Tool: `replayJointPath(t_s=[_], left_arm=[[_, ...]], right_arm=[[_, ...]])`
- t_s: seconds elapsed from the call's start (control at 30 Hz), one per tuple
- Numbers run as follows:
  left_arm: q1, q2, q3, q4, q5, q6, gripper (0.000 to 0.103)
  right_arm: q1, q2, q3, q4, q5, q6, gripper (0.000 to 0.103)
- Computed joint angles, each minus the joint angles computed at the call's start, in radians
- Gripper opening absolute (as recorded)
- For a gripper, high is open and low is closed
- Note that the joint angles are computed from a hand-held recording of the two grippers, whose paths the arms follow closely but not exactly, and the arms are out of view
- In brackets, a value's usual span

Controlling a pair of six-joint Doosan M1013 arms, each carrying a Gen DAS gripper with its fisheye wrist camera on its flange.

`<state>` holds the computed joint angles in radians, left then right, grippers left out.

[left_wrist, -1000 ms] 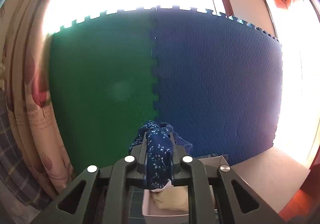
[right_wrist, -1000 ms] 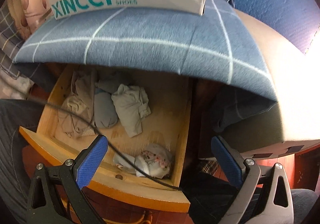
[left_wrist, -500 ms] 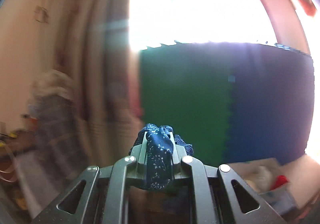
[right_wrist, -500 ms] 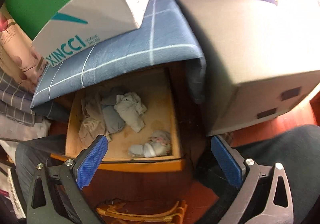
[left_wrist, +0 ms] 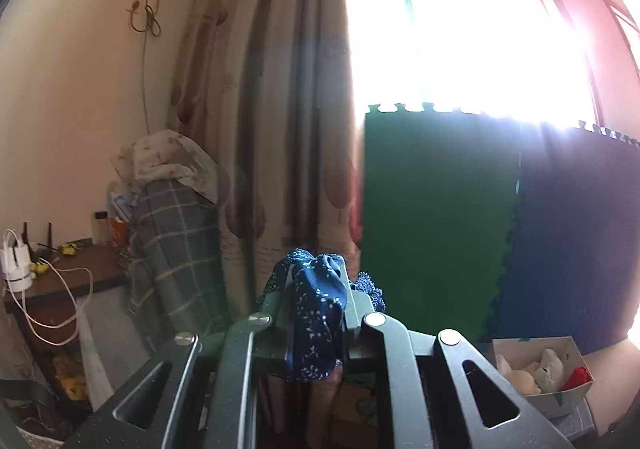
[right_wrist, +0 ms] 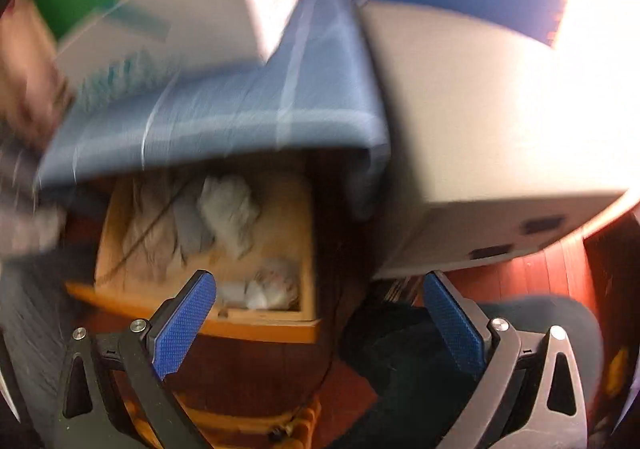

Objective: Take underwear out of drawer
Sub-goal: 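Lift the navy floral cloth with the left gripper and carry it over the box, then grasp the white-pink sock in the drawer with the right gripper while the left holds the navy cloth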

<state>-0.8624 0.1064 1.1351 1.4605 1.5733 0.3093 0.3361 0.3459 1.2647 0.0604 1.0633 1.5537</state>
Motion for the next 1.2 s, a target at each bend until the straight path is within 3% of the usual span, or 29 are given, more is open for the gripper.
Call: replayJointPath(t_s=[0.23, 0.33, 0.43, 0.73, 1.1, 1.2], left_arm=[[0.066, 0.106, -0.051, -0.219, -0.262, 0.037, 0.015], [0.085, 0.152, -0.084, -0.264, -0.32, 0.062, 0.015], [0.114, 0.196, -0.124, -0.356, -0.395, 0.101, 0.015], [0.166, 0.336, -0.28, -0.483, -0.486, 0.234, 0.015], [0.2, 0.449, -0.433, -0.585, -0.492, 0.32, 0.015], [0.201, 0.458, -0.447, -0.6, -0.489, 0.333, 0.015]], right_arm=[[0.071, 0.119, -0.107, -0.068, 0.091, -0.158, 0.101], [0.093, 0.146, -0.111, -0.099, 0.127, -0.177, 0.101], [0.096, 0.188, -0.14, -0.072, 0.219, -0.167, 0.1], [0.1, 0.262, -0.202, -0.072, 0.363, -0.083, 0.103], [0.151, 0.265, -0.206, -0.141, 0.34, -0.119, 0.1], [0.145, 0.295, -0.239, -0.101, 0.403, -0.108, 0.1]])
